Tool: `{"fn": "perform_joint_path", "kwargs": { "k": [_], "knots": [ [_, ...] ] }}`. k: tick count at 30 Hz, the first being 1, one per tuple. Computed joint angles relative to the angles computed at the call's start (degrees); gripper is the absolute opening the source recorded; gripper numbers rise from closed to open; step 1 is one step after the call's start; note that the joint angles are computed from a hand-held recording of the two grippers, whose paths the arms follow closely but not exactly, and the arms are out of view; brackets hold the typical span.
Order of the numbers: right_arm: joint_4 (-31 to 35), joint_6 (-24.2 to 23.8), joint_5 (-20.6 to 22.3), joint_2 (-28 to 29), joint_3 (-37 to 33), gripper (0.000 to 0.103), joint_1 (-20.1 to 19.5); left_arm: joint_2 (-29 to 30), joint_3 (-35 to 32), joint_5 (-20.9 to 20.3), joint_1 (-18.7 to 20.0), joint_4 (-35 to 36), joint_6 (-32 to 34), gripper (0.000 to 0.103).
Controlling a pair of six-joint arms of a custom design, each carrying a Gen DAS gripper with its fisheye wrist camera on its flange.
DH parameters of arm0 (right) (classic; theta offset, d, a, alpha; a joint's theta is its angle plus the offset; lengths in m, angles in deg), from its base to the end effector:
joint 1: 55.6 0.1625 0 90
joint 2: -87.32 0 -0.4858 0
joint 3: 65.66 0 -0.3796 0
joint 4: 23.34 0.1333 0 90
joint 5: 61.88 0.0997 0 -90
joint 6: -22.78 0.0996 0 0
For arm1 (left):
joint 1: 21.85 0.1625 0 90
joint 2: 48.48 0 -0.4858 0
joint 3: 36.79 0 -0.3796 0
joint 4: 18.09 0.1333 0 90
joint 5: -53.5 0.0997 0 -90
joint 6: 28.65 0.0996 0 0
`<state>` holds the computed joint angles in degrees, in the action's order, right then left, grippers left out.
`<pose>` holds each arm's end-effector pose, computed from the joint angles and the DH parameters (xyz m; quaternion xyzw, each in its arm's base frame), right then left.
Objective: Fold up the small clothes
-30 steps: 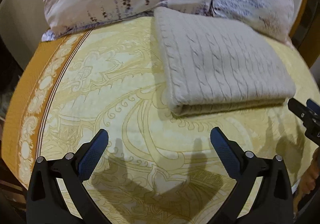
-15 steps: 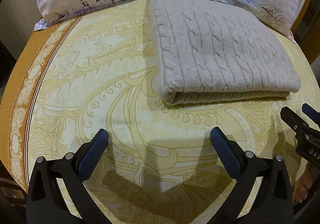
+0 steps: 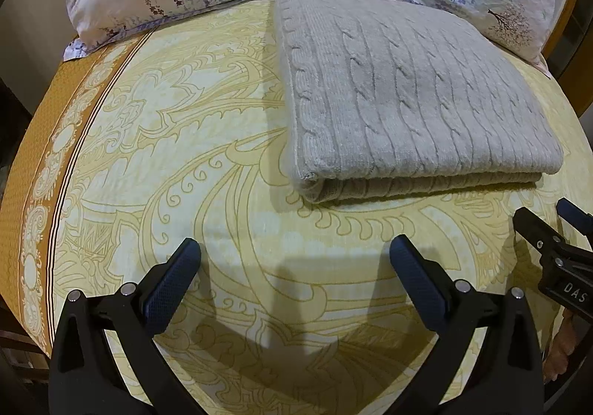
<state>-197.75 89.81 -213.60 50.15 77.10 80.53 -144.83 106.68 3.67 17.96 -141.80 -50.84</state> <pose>0.2918 -0.2173 0.0104 -0.0603 -0.8469 0.3339 0.4094 -0.0916 -0.3335 0.2700 0.2646 0.8954 -0.1129 0.3400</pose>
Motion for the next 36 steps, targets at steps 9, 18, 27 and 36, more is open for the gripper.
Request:
{"fn": "perform_joint_path", "kwargs": {
  "k": [9,18,27,36],
  "knots": [
    [0.1,-0.1,-0.4,0.5,-0.2,0.101,-0.1,0.0,0.1,0.2,-0.2,0.1,-0.6,0.102],
    [-0.5,-0.9,-0.3,0.3,0.1,0.101,-0.3,0.1,0.1,0.2,0.0,-0.2,-0.3,0.102],
    [0.2,-0.5,-0.2,0.1,-0.1,0.101,-0.5,0.1,0.1,0.2,-0.1,-0.2,-0.4,0.102],
    [1.5,0.8,-0.1,0.0,-0.3,0.101,-0.4,0.2,0.1,0.2,-0.1,-0.2,-0.5,0.102]
  ]
}}
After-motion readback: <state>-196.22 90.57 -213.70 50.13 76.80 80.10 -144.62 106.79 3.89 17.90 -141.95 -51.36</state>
